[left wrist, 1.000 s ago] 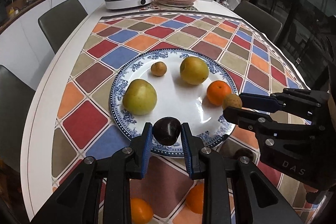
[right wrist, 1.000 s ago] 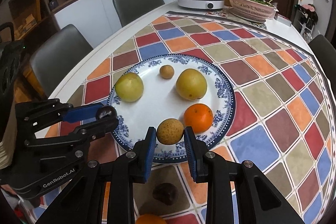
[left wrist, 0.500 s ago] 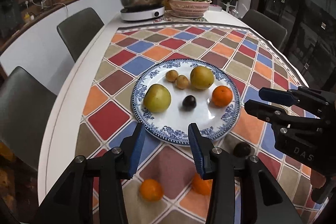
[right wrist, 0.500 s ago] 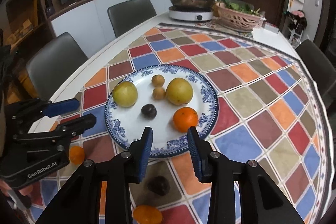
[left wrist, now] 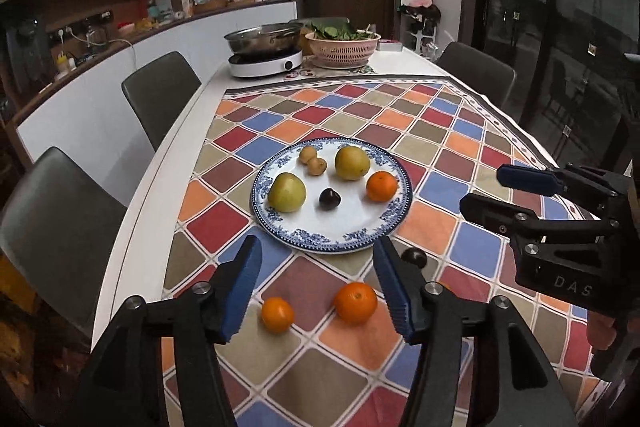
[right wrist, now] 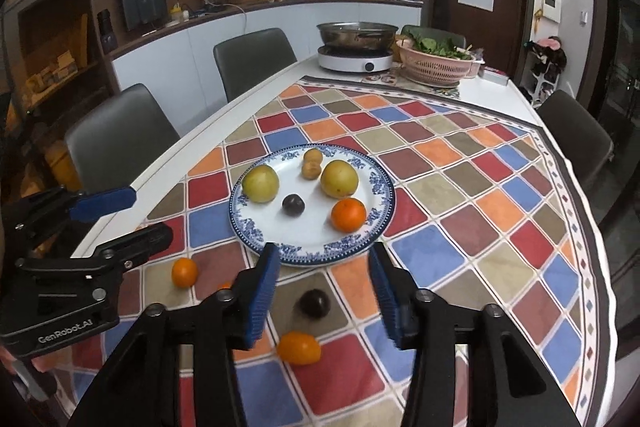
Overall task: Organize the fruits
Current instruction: 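Withdraw both open tools from the plate toward the loose oranges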
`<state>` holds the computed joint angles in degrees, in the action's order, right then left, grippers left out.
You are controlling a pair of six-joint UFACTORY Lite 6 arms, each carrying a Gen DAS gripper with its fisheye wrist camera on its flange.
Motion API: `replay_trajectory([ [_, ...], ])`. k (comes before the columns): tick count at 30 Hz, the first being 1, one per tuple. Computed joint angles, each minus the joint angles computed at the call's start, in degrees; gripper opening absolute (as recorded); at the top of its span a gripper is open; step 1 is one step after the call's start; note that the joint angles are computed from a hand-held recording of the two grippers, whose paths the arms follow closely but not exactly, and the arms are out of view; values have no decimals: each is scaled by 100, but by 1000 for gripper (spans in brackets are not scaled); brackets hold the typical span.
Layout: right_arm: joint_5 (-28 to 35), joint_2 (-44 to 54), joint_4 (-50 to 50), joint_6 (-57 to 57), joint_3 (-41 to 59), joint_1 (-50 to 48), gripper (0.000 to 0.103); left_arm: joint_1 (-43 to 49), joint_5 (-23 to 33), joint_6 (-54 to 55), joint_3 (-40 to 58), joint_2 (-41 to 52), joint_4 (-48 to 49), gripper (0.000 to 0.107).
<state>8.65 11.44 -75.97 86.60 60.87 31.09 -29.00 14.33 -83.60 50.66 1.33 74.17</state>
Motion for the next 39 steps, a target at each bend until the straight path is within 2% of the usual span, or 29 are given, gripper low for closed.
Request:
replay_trajectory([
  [3,262,-358,-796,880,-382,188,56,-195,194,-465,-332,-305,378,59],
  [14,613,-875,-1514,1930,-1307,700,56,-373,3,-2386,-1397,-871,2270,60],
  [25,767,-593,-2035,2643,-1572,979,56,-278,-89,-4632,-1956,-715,5077,60],
  [30,914,-358,-2417,3048,-1632,1122,56,-153,-107,-6110,-2146,-555,6723,60],
  [35,948,-70,-2873,3451,-1595,1203,56,75,-41,-7551,-2001,-121,8487,60],
  [39,855,164,-3300,3830,-1476,1098,56,220,0,-8171,-1668,351,9358,60],
])
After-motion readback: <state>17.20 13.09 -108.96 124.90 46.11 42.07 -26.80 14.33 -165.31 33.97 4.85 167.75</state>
